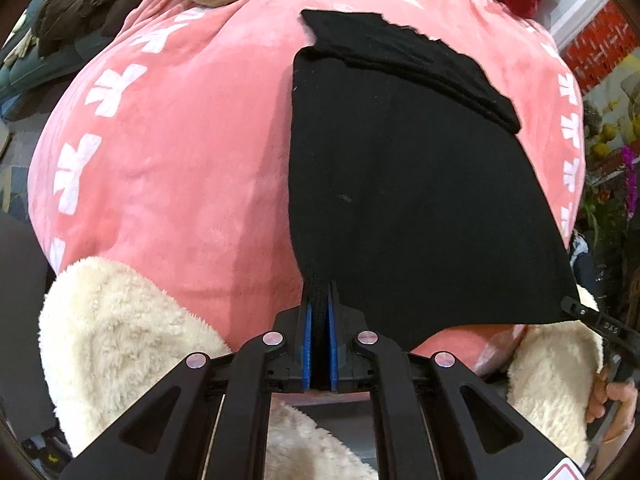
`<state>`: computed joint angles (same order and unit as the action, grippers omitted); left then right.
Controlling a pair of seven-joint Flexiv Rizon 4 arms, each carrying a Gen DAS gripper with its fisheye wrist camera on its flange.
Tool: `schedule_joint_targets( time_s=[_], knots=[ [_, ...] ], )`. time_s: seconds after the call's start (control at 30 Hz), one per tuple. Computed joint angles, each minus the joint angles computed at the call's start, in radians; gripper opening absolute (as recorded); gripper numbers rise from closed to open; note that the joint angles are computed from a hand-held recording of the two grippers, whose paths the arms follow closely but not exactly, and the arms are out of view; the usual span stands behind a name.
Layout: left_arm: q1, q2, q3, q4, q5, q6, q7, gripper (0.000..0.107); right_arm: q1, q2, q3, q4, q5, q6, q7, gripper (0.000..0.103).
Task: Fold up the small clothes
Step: 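Grasp the hem with the right gripper while the left gripper holds the hem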
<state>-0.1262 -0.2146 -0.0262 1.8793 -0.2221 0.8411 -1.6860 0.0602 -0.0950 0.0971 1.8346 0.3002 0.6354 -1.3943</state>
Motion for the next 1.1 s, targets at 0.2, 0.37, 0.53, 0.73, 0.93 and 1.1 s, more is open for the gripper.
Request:
schedule_joint_targets(
  time_s=[0.2, 0.37, 0.53, 0.73, 0.93, 1.1],
  knots=[
    [-0.007, -0.031, 0.024, 0.003, 0.006, -0.025, -0.154, 0.058, 0.021, -0.023, -0.001, -0.003, -0.115, -0.020, 0.095, 0.039],
    [0.015, -0.034, 0.030, 0.032, -0.021, 0.041, -0.247, 0.066, 0.039, -0.032, -0.010, 0.027, -0.267, 0.071, 0.191, 0.070],
    [0.030, -0.086, 0.015, 0.000, -0.004, 0.078, -0.223, 0.067, 0.031, -0.104, -0.017, -0.025, -0.295, 0.084, 0.185, 0.076],
    [0.045, -0.159, -0.030, -0.024, -0.125, -0.007, -0.161, 0.067, 0.018, -0.218, 0.002, -0.155, -0.219, -0.108, 0.123, 0.077],
    [0.028, -0.163, -0.020, -0.016, -0.130, 0.018, -0.177, 0.060, 0.002, -0.257, 0.009, -0.200, -0.164, -0.161, 0.110, 0.056],
    [0.033, -0.155, -0.021, -0.008, -0.132, 0.018, -0.159, 0.027, -0.016, -0.247, 0.016, -0.196, -0.126, -0.145, 0.083, 0.010]
  ],
)
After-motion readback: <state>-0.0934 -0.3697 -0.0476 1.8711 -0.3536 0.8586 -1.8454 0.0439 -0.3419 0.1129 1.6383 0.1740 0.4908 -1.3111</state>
